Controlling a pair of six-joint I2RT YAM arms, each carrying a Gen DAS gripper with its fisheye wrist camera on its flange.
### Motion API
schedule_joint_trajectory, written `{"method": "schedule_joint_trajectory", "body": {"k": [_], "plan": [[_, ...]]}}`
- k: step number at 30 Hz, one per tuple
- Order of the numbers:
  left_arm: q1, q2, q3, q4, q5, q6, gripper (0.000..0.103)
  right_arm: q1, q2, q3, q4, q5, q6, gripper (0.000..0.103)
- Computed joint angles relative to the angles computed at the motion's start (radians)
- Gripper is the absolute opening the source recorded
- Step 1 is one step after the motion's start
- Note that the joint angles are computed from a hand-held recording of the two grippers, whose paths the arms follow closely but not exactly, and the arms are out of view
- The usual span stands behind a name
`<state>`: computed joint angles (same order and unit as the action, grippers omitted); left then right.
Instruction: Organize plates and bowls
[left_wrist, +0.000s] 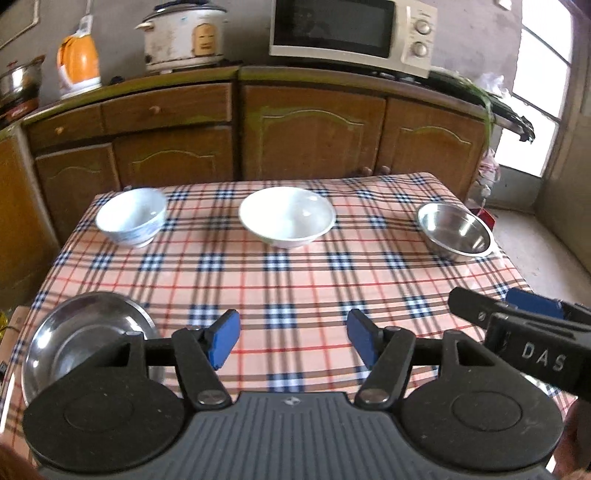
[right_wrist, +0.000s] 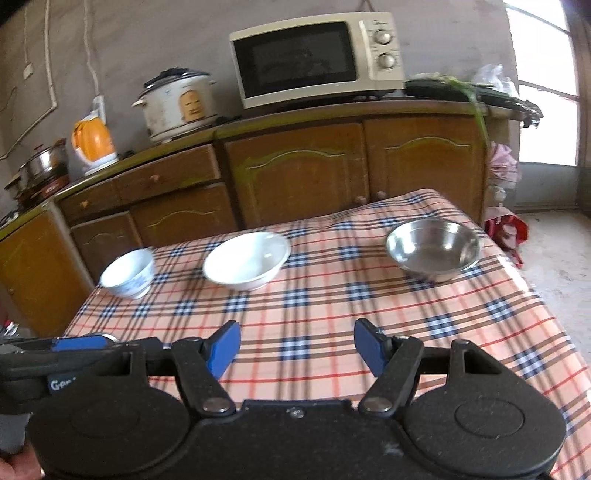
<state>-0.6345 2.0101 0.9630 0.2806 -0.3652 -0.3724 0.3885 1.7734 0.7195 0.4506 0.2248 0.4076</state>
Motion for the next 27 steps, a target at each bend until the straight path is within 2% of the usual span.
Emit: {"method": "schedule_joint_trajectory", "body": {"k": [6,14,20,27], "plan": [[-0.046,0.067,0.132,-0.073,-0.01,0.004,0.066,-0.112,-0.025,-0.033,0.029,-0.045,-0.048,0.081],[-0.086,0.196,0.33,-0.117,0.009,0.018,0.069,-0.292,0.002,-0.04,0.089,-0.126,-0.11,0.081],[-0.094,0.324,0.536,-0.181,0.025,0.031,0.07,-0.431,0.096,0.066,0.063,-0.185,-0.142,0.081],[-0.079,0.518,0.852,-0.296,0.054,0.049,0.071,-0.549,0.257,0.262,-0.017,-0.219,-0.149,0.081]]}}
